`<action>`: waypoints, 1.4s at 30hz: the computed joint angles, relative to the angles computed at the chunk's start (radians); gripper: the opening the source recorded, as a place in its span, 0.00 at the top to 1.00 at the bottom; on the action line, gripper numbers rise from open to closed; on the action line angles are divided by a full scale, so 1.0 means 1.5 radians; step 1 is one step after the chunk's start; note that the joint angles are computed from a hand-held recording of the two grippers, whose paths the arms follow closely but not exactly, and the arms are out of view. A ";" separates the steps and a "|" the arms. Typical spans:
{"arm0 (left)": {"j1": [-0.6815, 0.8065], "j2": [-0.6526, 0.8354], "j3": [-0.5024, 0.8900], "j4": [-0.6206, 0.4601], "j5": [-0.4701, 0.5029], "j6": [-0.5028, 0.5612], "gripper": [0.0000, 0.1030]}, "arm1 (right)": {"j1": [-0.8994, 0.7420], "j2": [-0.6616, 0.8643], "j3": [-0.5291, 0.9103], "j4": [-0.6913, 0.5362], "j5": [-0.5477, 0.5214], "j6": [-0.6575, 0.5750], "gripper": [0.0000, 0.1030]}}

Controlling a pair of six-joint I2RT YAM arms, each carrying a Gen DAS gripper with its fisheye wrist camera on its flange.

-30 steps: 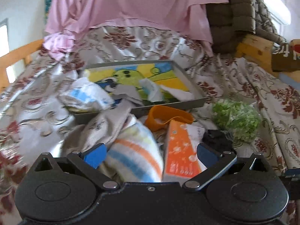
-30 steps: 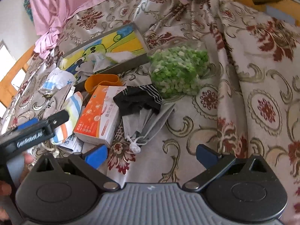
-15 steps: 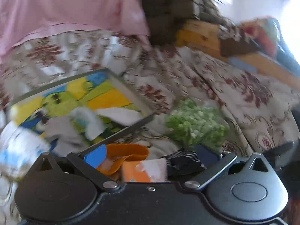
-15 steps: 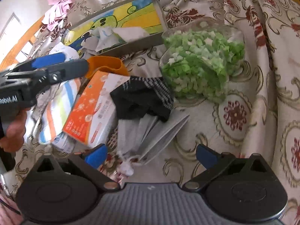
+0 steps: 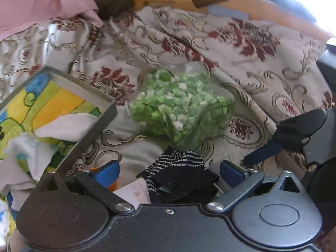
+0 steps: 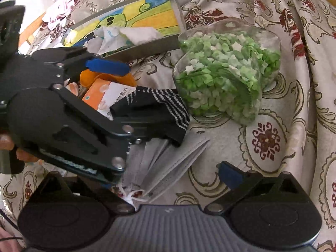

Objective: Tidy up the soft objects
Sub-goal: 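Grasp the black-and-white striped sock with the left tool while the right tool grasps the grey mask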

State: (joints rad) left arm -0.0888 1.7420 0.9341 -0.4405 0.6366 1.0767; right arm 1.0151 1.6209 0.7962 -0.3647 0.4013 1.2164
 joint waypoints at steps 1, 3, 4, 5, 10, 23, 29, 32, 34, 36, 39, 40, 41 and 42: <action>-0.009 0.010 0.014 -0.015 -0.012 0.007 0.12 | -0.001 -0.001 -0.002 0.002 0.000 0.004 0.06; -0.025 0.034 0.046 -0.047 -0.035 0.016 0.16 | -0.005 -0.001 -0.004 0.005 0.000 0.016 0.08; -0.031 0.043 0.058 -0.058 -0.046 0.018 0.18 | -0.007 -0.002 -0.007 0.008 0.001 0.020 0.09; -0.035 0.050 0.067 -0.068 -0.054 0.023 0.19 | -0.009 -0.004 -0.010 0.012 0.001 0.023 0.09; -0.055 0.063 0.086 -0.087 -0.073 0.033 0.27 | -0.009 0.003 -0.010 0.017 0.004 0.018 0.13; -0.056 0.074 0.109 -0.139 -0.074 0.019 0.68 | -0.003 0.033 0.013 0.016 0.014 0.009 0.23; -0.008 0.105 0.162 -0.198 -0.029 -0.028 0.74 | -0.002 0.026 0.003 0.022 0.019 0.015 0.24; 0.026 0.125 0.189 -0.225 0.009 -0.061 0.76 | 0.000 0.027 0.002 0.024 0.023 0.016 0.24; 0.044 0.140 0.210 -0.247 0.031 -0.077 0.79 | 0.002 0.031 0.005 0.024 0.029 0.016 0.24; 0.058 0.144 0.214 -0.247 0.049 -0.095 0.81 | 0.003 0.032 0.004 0.031 0.034 0.011 0.24; 0.069 0.140 0.202 -0.225 0.064 -0.133 0.85 | 0.001 0.039 0.005 0.047 0.046 -0.002 0.24; 0.071 0.135 0.193 -0.213 0.067 -0.143 0.85 | 0.001 0.043 0.007 0.051 0.052 -0.008 0.24; 0.072 0.124 0.176 -0.191 0.065 -0.155 0.85 | 0.001 0.048 0.010 0.054 0.056 -0.015 0.24; 0.070 0.109 0.153 -0.159 0.060 -0.171 0.85 | 0.001 0.054 0.016 0.054 0.061 -0.023 0.24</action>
State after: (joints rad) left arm 0.0157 1.9055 1.1630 -0.6790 0.7271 0.8202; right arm 1.0163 1.7026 0.8204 -0.2840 0.4934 1.1819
